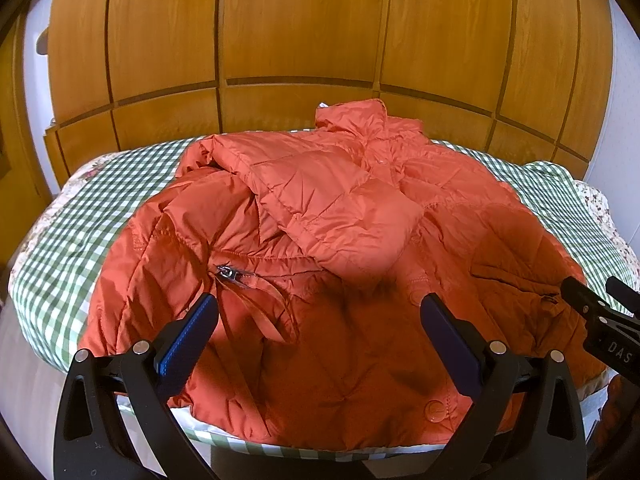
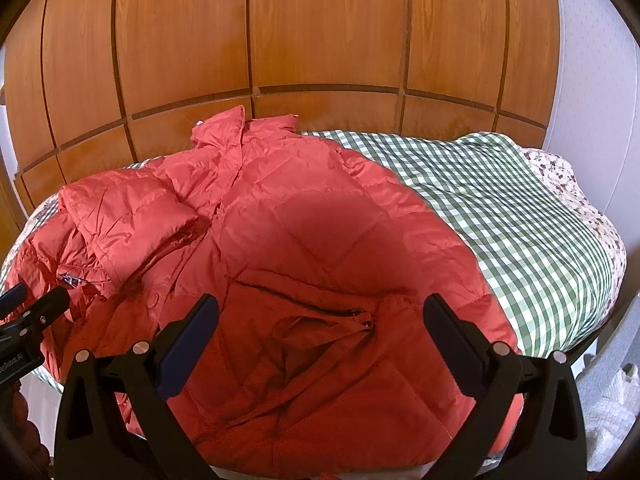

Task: Fold small clothes

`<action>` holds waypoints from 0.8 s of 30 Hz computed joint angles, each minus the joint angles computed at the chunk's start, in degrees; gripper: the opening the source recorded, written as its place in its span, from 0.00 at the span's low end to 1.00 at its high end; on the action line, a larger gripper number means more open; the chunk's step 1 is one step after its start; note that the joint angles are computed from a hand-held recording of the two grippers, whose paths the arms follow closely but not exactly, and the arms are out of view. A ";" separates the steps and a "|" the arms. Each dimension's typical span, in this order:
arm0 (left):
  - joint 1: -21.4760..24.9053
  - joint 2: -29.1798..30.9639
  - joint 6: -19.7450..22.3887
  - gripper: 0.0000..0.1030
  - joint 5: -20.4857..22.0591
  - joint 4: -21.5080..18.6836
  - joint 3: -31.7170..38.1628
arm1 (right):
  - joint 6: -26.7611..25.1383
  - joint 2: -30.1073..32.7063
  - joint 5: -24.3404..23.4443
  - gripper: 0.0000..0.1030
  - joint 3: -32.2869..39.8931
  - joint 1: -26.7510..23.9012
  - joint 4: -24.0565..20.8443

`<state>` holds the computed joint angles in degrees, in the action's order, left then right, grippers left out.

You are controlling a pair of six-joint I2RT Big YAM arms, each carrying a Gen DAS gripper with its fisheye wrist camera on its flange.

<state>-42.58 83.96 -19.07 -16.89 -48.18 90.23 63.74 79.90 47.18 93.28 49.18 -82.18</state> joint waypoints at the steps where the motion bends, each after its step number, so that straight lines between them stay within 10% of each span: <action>1: 0.03 -0.02 0.03 0.97 0.09 0.07 -0.05 | -0.05 0.11 -0.01 0.98 0.17 -0.05 -0.06; 14: 0.16 0.31 0.21 0.97 0.83 0.38 0.09 | -0.57 0.09 -0.26 0.98 0.09 -0.20 0.16; 24: 2.03 3.19 2.61 0.97 12.45 -3.57 2.86 | -4.34 0.24 -1.96 0.98 -0.19 -1.93 2.56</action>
